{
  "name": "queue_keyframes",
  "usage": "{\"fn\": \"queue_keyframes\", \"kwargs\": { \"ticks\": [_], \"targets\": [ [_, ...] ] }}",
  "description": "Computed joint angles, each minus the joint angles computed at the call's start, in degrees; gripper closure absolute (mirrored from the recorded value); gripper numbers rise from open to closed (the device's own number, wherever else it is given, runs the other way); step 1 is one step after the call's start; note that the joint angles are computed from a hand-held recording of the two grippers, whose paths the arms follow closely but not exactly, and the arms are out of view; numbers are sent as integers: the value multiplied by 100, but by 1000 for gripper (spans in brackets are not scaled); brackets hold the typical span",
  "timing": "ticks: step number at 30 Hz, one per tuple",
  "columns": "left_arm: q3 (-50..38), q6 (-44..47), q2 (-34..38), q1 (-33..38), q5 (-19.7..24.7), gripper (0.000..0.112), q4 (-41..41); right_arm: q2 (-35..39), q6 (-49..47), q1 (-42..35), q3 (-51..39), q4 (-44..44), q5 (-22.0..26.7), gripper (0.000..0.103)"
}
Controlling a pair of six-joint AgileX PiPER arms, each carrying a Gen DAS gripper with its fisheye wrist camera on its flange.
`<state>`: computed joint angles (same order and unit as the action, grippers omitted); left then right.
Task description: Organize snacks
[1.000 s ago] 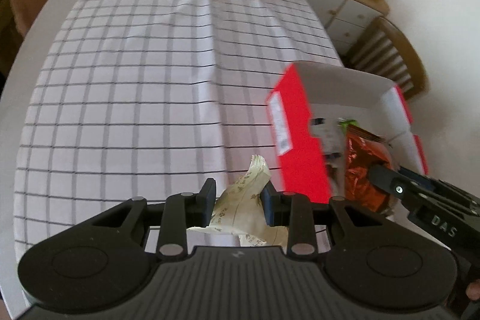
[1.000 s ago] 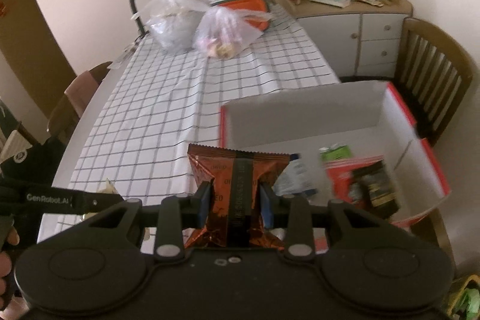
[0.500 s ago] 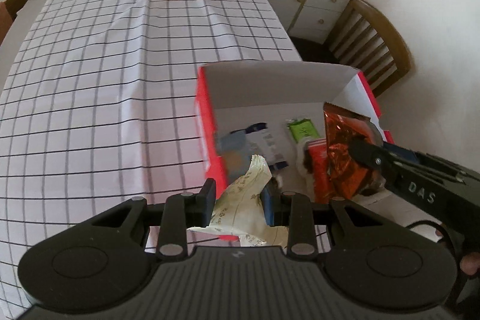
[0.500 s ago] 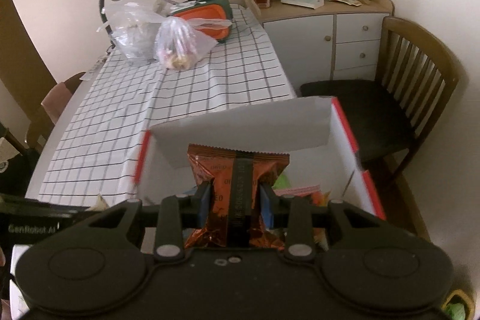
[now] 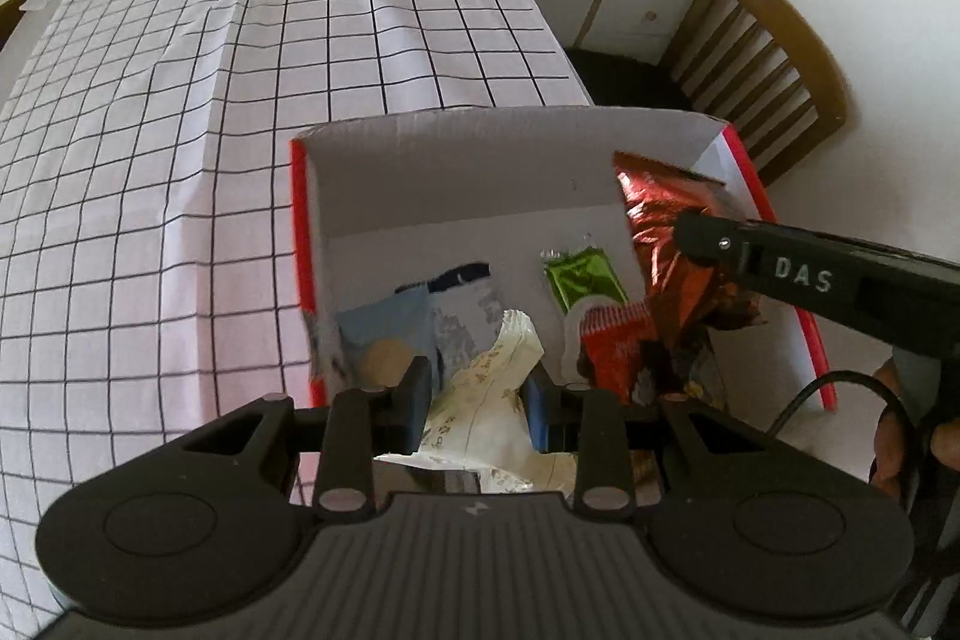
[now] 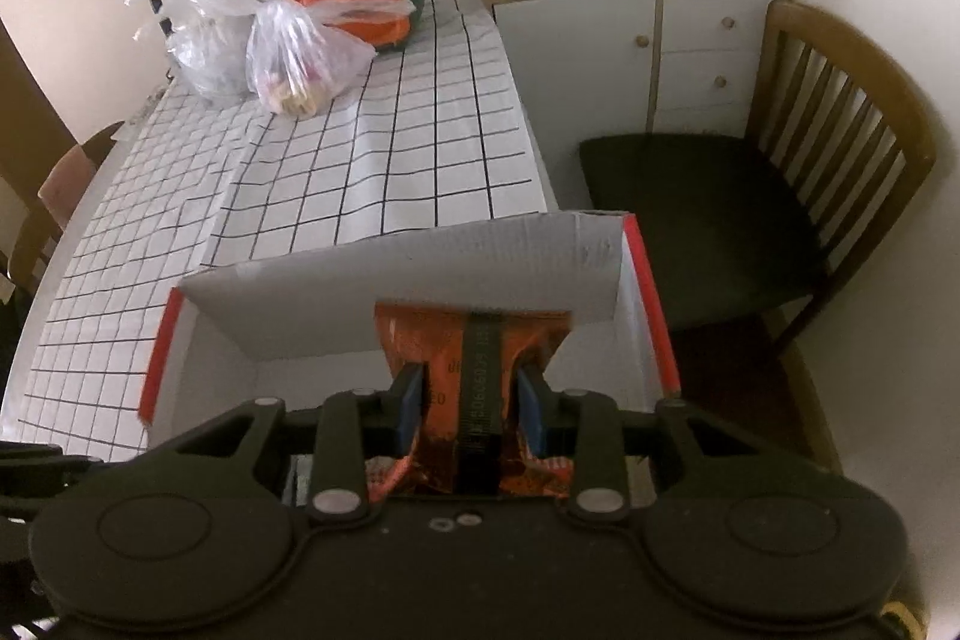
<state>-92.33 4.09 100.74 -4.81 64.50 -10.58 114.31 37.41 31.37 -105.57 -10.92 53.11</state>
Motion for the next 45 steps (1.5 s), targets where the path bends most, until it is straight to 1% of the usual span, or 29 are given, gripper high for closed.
{"fn": "queue_keyframes", "kwargs": {
  "ticks": [3, 6, 10, 13, 15, 17, 20, 24, 25, 26, 27, 28, 29, 31, 34, 37, 40, 42, 44, 45],
  "targets": [
    [-239, -120, 301, -94, 26, 81, 117, 219, -257, -76, -222, 163, 71, 73],
    [-505, -251, 631, -177, 178, 81, 298, 374, -539, -138, -385, 332, 175, 73],
    [-694, -395, 939, -174, 298, 81, 441, 353, -738, -216, -248, 561, 66, 70],
    [-660, -475, 1018, -188, 287, 81, 542, 275, -865, -259, -99, 707, -27, 68],
    [-591, -474, 986, -230, 183, 81, 570, 182, -925, -273, 59, 794, -141, 66],
    [-531, -549, 972, -283, 126, 81, 608, 90, -1029, -278, 200, 895, -223, 62],
    [-375, -584, 891, -314, 8, 81, 658, -68, -1109, -270, 440, 955, -360, 56],
    [-145, -626, 721, -310, -110, 79, 677, -291, -1170, -254, 772, 1004, -546, 51],
    [-76, -607, 665, -295, -145, 76, 642, -353, -1181, -244, 859, 1008, -587, 50],
    [11, -608, 579, -284, -201, 69, 620, -418, -1202, -234, 947, 1013, -633, 48],
    [111, -626, 492, -282, -283, 65, 627, -479, -1191, -217, 1027, 989, -669, 47],
    [186, -643, 417, -278, -347, 58, 633, -543, -1160, -197, 1103, 956, -699, 45],
    [244, -629, 356, -256, -396, 56, 606, -604, -1156, -186, 1177, 953, -741, 44],
    [380, -634, 201, -232, -488, 55, 593, -726, -1126, -159, 1311, 953, -813, 40],
    [558, -622, -17, -223, -593, 55, 583, -945, -1060, -78, 1514, 901, -906, 39],
    [771, -613, -291, -242, -729, 52, 614, -1150, -971, 27, 1667, 814, -980, 33],
    [927, -568, -520, -238, -858, 51, 636, -1379, -763, 126, 1840, 710, -1069, 31],
    [1000, -476, -659, -201, -894, 51, 596, -1503, -582, 215, 1909, 547, -1096, 26],
    [1088, -376, -820, -159, -929, 50, 524, -1661, -406, 326, 2018, 365, -1165, 19],
    [1136, -340, -906, -142, -945, 50, 506, -1716, -286, 392, 2047, 243, -1167, 18]
  ]
}}
